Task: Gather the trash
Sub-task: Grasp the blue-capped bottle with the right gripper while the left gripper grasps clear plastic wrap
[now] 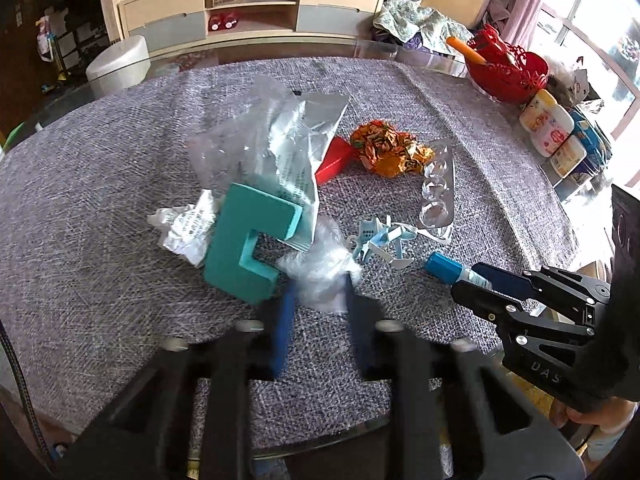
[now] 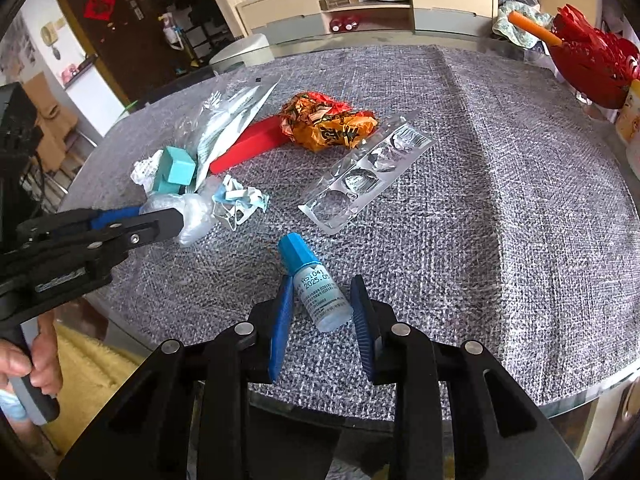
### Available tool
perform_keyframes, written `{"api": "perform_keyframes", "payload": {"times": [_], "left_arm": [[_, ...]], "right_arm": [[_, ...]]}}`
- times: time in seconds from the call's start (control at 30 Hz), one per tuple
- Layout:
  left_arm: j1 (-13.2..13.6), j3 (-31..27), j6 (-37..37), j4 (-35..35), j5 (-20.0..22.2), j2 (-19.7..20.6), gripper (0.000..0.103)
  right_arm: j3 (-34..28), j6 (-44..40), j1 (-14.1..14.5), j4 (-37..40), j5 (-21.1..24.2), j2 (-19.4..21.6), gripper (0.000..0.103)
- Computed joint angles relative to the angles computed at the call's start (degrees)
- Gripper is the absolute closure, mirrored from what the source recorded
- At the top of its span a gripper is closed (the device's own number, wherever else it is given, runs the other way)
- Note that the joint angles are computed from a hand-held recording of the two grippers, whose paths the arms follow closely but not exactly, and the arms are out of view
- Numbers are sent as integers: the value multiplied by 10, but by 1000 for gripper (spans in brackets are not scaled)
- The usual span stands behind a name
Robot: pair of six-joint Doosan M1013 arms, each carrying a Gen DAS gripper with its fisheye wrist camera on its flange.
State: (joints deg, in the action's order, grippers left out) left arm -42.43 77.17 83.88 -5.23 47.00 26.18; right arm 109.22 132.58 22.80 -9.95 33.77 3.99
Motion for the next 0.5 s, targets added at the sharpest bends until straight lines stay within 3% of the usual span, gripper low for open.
{"api": "perform_keyframes", "payload": {"times": [0.2, 0.5], "left_arm": [[-2, 18, -3, 6, -18, -19, 91], [-4, 88, -22, 12, -47, -79, 91]], "right_arm": [[7, 14, 6, -14, 1, -14, 72], [11, 82, 52, -72, 21, -33, 72]]}}
